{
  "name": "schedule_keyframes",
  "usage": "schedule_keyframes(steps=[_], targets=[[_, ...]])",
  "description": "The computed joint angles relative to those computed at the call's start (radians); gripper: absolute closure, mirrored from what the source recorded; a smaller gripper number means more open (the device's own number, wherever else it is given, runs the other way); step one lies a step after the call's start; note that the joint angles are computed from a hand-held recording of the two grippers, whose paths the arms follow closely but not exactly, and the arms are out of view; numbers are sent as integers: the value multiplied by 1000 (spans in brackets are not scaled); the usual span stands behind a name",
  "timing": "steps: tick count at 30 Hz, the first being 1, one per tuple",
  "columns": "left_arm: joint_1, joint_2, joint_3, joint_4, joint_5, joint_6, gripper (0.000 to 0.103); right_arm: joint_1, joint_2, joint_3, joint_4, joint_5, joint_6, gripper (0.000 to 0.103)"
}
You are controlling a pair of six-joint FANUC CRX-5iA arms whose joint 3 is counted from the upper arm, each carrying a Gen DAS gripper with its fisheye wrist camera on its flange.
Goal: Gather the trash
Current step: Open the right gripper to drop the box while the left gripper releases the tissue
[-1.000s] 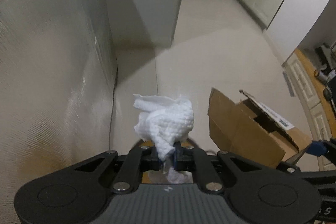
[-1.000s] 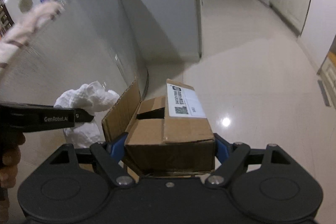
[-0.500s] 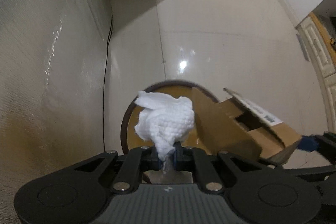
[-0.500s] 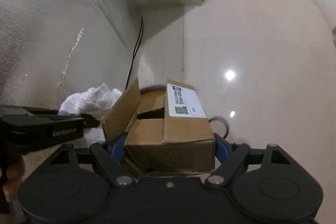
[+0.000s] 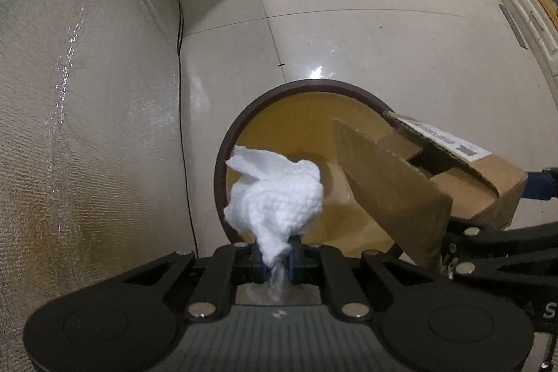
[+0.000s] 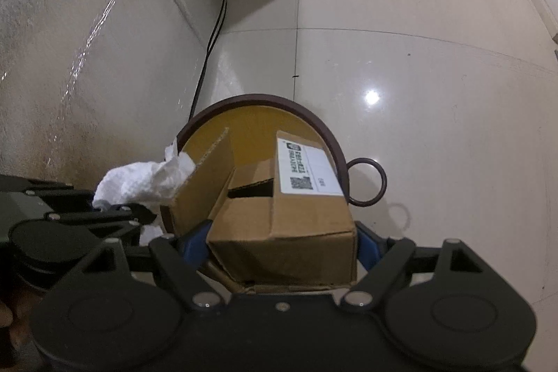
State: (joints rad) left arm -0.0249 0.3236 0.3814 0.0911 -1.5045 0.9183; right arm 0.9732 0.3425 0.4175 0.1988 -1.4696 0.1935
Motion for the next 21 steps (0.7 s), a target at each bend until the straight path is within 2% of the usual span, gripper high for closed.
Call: schedule_keyframes(steps=[8,15,17,18,21], targets=[[11,-1,-23,17,28,0,92,-6,-33,-80,49,78,-15,19],[17,-18,-47,34,47,4,88,-4,-57,-109,43,95,-32,17],[22,-16,-49,43,47,7,84,-7,-61,-119,47,107,-36,17],[23,-16,-50,43,46,12,77,-6,-64,-120,49,107,-39,17],[23,-17,-50,36,40,13,68,-1,-68,-120,50,95,-44,17]])
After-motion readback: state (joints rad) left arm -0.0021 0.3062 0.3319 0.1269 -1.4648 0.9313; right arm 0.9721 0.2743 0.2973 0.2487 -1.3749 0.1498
